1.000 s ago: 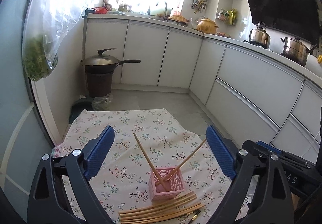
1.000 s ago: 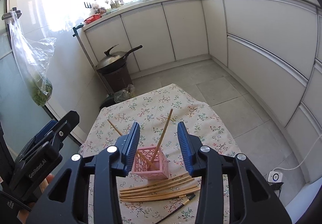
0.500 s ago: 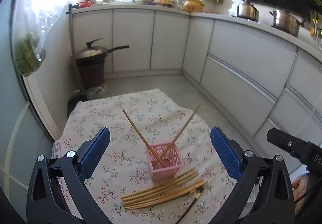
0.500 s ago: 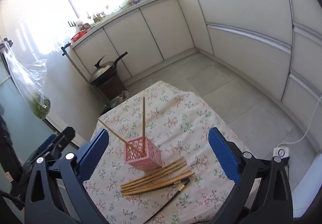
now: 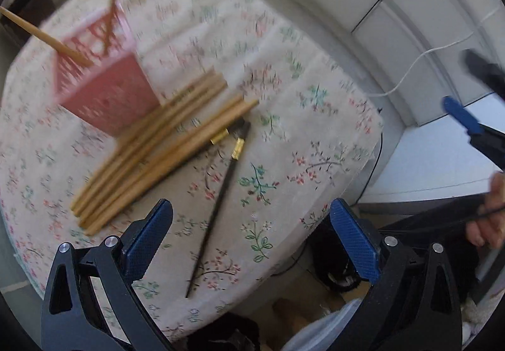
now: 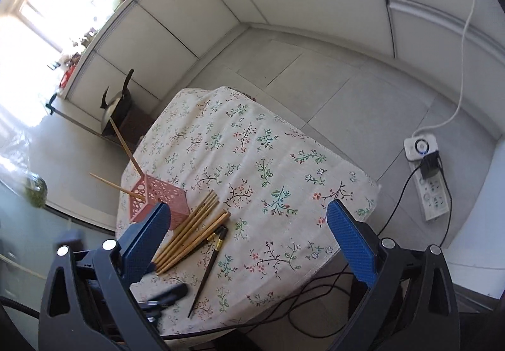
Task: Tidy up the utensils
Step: 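Grasp the black brush with the left tool while the right tool grasps a chopstick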
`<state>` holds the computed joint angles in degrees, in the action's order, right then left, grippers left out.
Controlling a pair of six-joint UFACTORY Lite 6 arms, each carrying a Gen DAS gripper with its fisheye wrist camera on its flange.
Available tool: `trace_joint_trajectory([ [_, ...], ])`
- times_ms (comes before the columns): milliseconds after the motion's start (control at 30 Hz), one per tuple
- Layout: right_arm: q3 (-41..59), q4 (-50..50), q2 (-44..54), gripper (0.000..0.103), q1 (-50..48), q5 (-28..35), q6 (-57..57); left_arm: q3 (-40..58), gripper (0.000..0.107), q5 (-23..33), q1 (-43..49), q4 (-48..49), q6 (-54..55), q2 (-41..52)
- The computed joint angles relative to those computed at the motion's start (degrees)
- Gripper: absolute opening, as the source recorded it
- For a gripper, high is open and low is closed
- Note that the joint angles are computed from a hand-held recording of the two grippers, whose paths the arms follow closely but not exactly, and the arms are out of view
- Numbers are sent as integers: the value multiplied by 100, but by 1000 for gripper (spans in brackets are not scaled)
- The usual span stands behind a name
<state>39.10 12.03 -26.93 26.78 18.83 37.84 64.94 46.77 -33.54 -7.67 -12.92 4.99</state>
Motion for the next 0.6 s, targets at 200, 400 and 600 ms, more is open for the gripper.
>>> trace_joint_trajectory([
  [200,-283,1190,-227,96,-474,205,-1270,850,92,34,196,-438,52,1303],
  [400,-429,3179,-99,96,-1102,530,-3125,1804,57,395,142,-313,-2,2338],
  [600,-335,2827,52,96,-960,466,-2831,2385,41,493,-137,581,-450,2769],
])
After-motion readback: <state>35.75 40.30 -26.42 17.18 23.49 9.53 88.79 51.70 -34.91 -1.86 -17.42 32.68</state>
